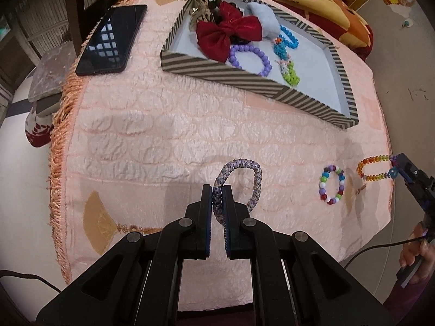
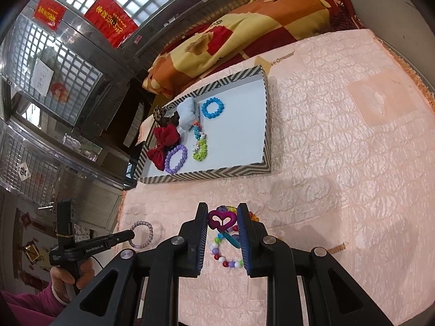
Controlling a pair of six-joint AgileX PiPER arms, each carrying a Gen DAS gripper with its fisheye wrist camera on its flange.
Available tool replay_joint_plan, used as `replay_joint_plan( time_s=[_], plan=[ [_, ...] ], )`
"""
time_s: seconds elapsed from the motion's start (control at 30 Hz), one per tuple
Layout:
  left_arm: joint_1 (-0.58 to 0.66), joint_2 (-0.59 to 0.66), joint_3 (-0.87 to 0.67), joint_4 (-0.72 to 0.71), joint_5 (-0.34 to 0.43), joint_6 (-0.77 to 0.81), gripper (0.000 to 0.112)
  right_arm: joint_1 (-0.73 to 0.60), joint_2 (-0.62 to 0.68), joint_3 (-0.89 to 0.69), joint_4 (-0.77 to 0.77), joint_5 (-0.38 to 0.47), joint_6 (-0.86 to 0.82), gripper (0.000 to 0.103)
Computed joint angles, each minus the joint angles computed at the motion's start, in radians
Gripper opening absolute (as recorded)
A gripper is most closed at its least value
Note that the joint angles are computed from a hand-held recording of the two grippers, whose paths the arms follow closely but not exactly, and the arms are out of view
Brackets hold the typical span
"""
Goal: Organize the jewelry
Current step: 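Raise the pink-heart bracelet with the right gripper, pulling it from the beaded bracelets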
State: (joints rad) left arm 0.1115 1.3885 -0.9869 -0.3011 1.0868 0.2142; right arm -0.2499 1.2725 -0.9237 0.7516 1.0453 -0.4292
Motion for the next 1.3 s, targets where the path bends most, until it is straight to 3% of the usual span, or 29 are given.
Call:
replay_joint_plan(
  time_s=[0.5,1.3],
  plan=[
    [0.044,0.034,-0.075,-0.008,0.027,0.029,0.006,0.072,0.063,-0.089,-0.007,-0.039,0.05,0.021],
    [0.054,0.151,-0.258,-0.017,0.059,0.05,0.006,0.181,0.267,-0.307,-0.029,-0.108,0.152,0.021]
  ],
)
